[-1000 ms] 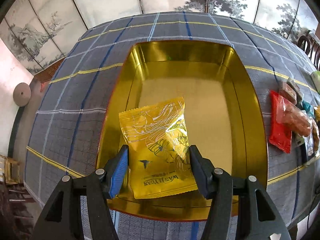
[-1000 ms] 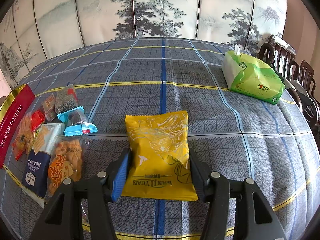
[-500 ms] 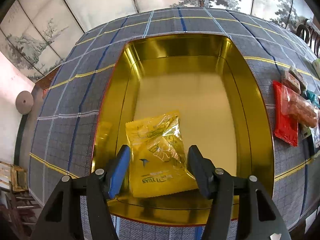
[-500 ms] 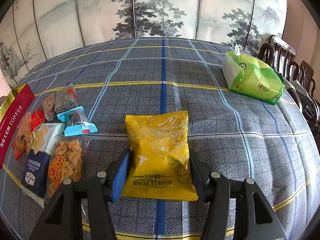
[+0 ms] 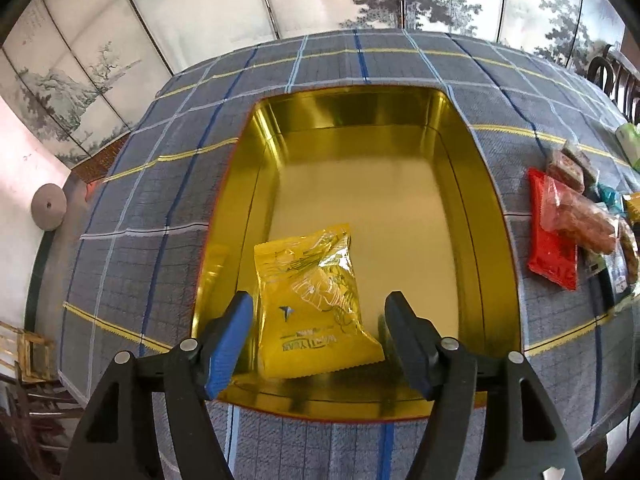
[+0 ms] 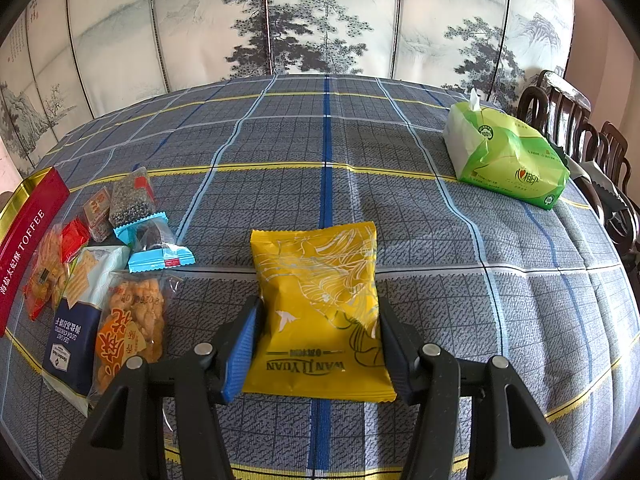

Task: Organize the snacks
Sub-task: 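Carry the yellow bag into the red tin and open the left tool, then carry the held yellow bag into the red tin and open the right tool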

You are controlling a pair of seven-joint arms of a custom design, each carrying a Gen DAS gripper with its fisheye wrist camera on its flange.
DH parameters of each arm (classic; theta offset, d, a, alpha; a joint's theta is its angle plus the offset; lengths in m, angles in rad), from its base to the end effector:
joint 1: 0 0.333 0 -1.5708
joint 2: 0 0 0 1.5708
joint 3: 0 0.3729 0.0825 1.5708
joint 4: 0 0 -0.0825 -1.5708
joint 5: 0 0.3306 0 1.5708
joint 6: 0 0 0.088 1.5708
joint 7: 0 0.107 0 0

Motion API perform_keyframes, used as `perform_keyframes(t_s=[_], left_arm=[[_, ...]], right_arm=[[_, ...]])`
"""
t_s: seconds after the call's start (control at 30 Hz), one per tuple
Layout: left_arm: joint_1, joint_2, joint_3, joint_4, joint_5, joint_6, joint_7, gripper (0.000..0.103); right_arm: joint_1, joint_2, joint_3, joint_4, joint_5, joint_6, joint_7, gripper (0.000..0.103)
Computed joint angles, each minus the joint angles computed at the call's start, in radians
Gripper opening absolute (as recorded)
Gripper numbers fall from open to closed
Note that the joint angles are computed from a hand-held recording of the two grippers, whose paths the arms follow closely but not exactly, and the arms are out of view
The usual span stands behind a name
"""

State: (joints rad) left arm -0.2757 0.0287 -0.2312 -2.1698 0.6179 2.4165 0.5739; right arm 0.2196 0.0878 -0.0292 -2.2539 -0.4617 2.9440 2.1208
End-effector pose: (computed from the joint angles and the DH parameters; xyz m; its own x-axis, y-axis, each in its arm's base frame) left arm 0.4554 -0.2483 0.4917 0.1037 -0.9814 -0.1613 -0.8938 -0.0208 -0.4480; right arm 0.5226 0.1308 0.4828 0.0614 -0.9980 0.0173 -0.8070 -0.0598 -0.5875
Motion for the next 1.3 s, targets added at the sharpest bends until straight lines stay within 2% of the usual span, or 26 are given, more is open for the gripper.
perform_keyframes(t_s=[0.4,0.73,0.9,1.17,1.3], left_arm=[[-0.007,-0.088,-0.037,-0.061,0.039,-0.016,-0.14,0.075],[-0.002,-0.166,-0.072,-0.129,0.034,0.028,-0.248,0.08],[0.004,-0.185,-0.093,-0.143,0.043,0.015,-0.279,0.082],[0.018,-0.222,-0.106,-0.175,0.073,-0.023,-0.369,0.084],[0.029,-0.246,-0.105,-0.201,0.069,-0.007,-0.408,0.086]], right_arm=[[0.001,-0.004,0.001,0.002,-0.01,-0.015,0.007,0.056],[0.002,0.005,0.023,0.073,0.069,-0.159,-0.046,0.056],[0.008,0.01,0.025,0.103,0.072,-0.222,-0.04,0.056],[0.041,-0.004,0.023,0.123,-0.065,-0.271,0.148,0.055],[0.047,-0.035,0.037,0.126,-0.132,-0.276,0.273,0.055]])
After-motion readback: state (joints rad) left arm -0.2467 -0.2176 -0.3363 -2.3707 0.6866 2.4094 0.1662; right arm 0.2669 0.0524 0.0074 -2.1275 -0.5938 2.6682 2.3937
